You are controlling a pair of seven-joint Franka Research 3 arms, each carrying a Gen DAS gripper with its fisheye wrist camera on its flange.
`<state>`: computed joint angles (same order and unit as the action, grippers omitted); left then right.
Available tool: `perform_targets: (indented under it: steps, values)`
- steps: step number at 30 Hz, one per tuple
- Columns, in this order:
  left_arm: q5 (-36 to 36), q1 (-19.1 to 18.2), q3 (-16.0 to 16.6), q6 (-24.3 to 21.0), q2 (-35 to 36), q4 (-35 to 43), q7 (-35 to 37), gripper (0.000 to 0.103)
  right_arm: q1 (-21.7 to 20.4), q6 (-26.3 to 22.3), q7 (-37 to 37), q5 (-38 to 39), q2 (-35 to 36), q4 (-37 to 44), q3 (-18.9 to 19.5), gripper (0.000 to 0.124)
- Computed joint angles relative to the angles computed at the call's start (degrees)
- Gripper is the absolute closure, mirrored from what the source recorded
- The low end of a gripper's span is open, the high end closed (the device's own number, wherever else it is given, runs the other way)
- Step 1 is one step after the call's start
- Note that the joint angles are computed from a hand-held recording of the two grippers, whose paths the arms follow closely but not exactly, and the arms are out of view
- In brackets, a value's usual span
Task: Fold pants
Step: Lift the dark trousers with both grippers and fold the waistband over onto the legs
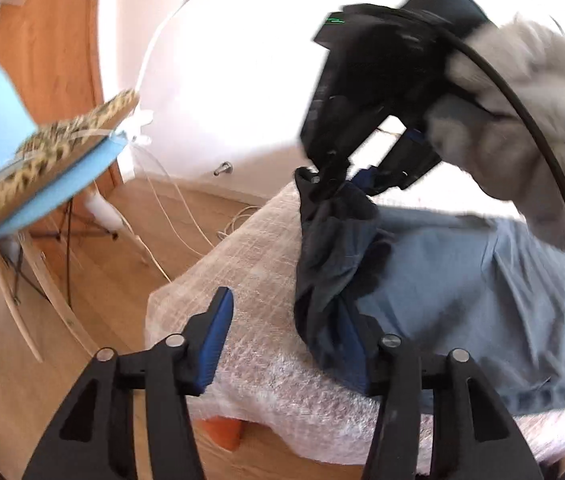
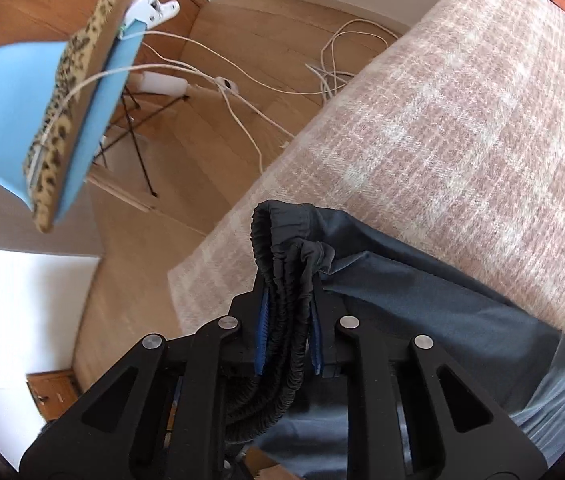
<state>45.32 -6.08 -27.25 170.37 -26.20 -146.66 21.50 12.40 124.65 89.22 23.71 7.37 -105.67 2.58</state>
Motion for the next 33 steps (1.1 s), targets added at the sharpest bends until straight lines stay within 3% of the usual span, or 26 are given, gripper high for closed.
perform_targets:
  steps: [3,6,9,11,12,13,15,17,21,25,33]
  values:
    - [-4.53,-3.78,4.55,4.27,1.25,-0.40,2.89,0.053,-0.20,-0.25,-1.42,1.08,-1.73,-0.98,0.05,0.106]
    - [-6.60,-4.71,4.70,3.43,3.05,1.94,6.67,0.053,-0.46,-0.07,-2.84,2.52,-3.50,-1.67,-0.12,0.106]
    - [-11.49,-8.86,8.29,3.40,5.22,3.55,11.97,0.053,-0.92,0.01,-3.66,3.96,-5.14,-1.71,-0.54,0.107]
    - [-18.10,-14.31,13.47,5.65,6.02,3.04,16.54,0.066,-1.19,0.22,-4.15,4.72,-6.66,-2.24,-0.79,0.107]
    - [-21.68,-18.24,17.28,7.41,6.62,2.71,19.78,0.084,-1.40,0.21,-4.65,5.00,-7.72,-2.76,-1.02,0.107]
    - [-24.36,-20.50,19.30,8.56,6.94,2.65,21.82,0.090,-1.59,0.26,-4.95,5.09,-9.01,-3.43,-1.22,0.107]
    - [-25.85,-20.27,18.46,9.52,6.21,2.67,22.42,0.098,-2.01,0.07,-5.75,5.71,-11.60,-4.90,-1.75,0.107]
    - [-27.03,-20.85,17.68,9.53,5.46,3.37,24.26,0.099,-2.45,0.10,-6.11,6.02,-14.17,-6.25,-2.28,0.107]
    - [-31.06,-25.76,19.86,9.25,5.88,5.93,30.29,0.100,-4.15,-0.36,-7.58,6.72,-21.74,-11.31,-4.25,0.107]
    - [-34.16,-29.68,18.98,8.30,6.59,9.10,35.34,0.100,-6.70,-0.97,-8.21,6.38,-29.26,-16.99,-6.54,0.107]
    - [-40.22,-35.94,14.66,5.73,13.03,17.01,43.92,0.100,-15.08,-3.41,-9.49,2.58,-45.56,-31.02,-11.59,0.107]
